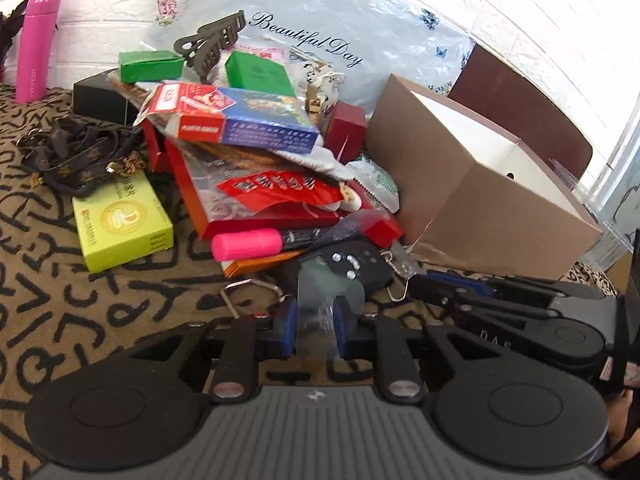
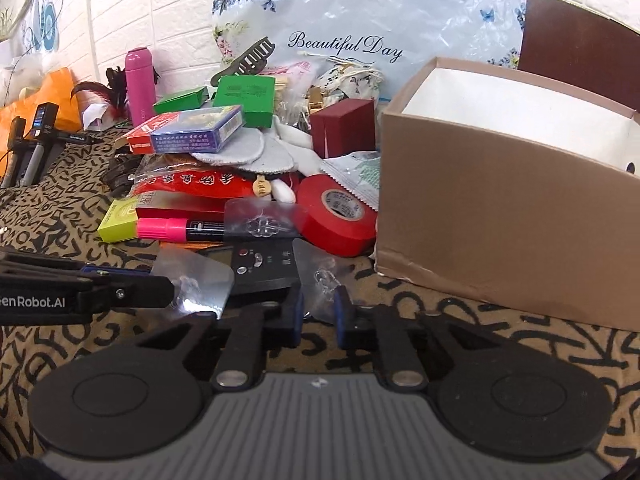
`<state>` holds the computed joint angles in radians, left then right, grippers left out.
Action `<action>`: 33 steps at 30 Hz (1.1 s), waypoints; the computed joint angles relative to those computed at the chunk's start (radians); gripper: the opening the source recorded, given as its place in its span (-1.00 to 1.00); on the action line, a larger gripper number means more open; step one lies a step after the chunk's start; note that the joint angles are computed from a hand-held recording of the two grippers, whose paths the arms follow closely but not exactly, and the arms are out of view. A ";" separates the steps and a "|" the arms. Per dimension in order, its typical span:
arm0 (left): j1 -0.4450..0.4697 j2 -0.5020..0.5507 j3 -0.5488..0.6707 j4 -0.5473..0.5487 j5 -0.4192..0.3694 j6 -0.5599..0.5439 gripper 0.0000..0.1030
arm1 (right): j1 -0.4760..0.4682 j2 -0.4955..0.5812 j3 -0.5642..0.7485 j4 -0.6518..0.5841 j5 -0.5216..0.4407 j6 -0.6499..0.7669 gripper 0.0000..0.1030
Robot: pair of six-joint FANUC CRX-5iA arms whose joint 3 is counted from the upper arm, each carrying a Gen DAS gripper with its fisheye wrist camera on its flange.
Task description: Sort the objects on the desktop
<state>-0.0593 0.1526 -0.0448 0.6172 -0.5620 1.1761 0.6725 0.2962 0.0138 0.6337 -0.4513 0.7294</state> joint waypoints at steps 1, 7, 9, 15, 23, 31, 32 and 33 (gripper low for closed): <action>-0.002 0.005 0.001 0.012 0.003 -0.012 -0.62 | 0.000 0.001 -0.003 0.022 -0.003 -0.011 -0.76; -0.016 0.026 0.016 0.032 0.004 -0.043 -0.61 | 0.001 0.014 -0.006 0.122 -0.060 -0.087 -0.93; -0.018 0.024 0.020 0.021 -0.008 -0.057 -0.25 | -0.004 0.017 0.001 0.106 -0.073 -0.087 -0.93; -0.025 0.010 0.014 0.000 -0.040 -0.099 0.16 | -0.024 0.012 -0.020 0.113 -0.029 -0.129 -0.90; -0.037 0.057 0.070 -0.054 -0.091 -0.049 -0.56 | -0.035 0.031 0.005 0.067 -0.001 -0.091 -0.89; -0.043 0.058 0.044 0.044 -0.063 -0.092 -0.80 | -0.039 -0.018 -0.027 -0.038 0.068 -0.047 -1.00; -0.045 0.061 0.042 0.066 -0.064 -0.102 -0.80 | -0.039 -0.023 -0.030 -0.054 0.077 -0.036 -1.00; -0.048 0.066 0.042 0.087 -0.064 -0.111 -0.80 | -0.039 -0.027 -0.033 -0.061 0.085 -0.030 -1.00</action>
